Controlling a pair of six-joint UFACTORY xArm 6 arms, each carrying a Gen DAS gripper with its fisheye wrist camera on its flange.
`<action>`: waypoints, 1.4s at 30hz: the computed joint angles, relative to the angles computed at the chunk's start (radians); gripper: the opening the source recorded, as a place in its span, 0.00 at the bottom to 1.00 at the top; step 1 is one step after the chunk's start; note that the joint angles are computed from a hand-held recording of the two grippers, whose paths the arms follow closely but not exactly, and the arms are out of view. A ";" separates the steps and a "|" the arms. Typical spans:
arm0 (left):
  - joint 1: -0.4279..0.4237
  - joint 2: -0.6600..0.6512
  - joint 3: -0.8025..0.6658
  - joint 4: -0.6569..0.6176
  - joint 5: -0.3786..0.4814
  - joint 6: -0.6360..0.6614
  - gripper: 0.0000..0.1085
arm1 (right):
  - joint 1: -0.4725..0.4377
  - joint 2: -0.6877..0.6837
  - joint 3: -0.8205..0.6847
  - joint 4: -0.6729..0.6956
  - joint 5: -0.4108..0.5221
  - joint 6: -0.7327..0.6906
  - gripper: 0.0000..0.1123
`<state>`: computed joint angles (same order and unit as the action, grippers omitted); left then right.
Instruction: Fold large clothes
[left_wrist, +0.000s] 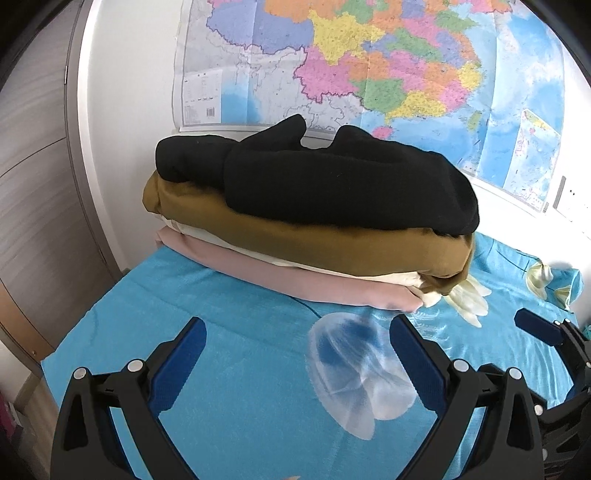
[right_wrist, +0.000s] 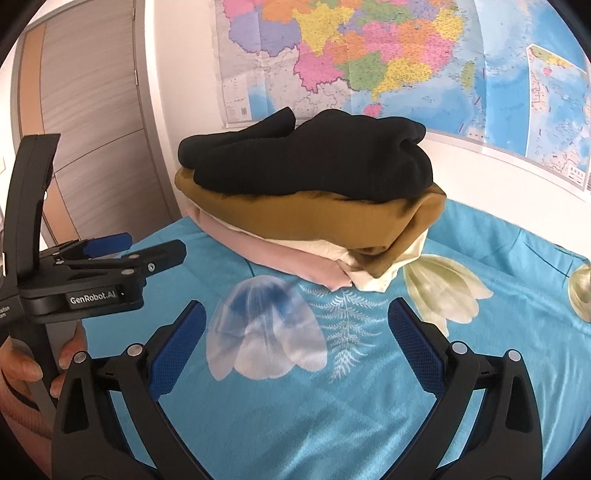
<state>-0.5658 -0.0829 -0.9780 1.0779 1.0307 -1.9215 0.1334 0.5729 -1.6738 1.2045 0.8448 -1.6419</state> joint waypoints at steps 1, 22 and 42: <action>-0.006 0.002 -0.003 0.002 0.011 -0.004 0.89 | -0.003 -0.001 0.002 0.002 0.005 -0.002 0.87; -0.076 0.036 -0.038 0.048 0.083 0.004 0.89 | -0.032 -0.025 0.034 0.024 0.043 0.000 0.87; -0.081 0.037 -0.033 0.027 0.087 -0.020 0.89 | -0.029 -0.041 0.056 0.044 0.044 -0.025 0.87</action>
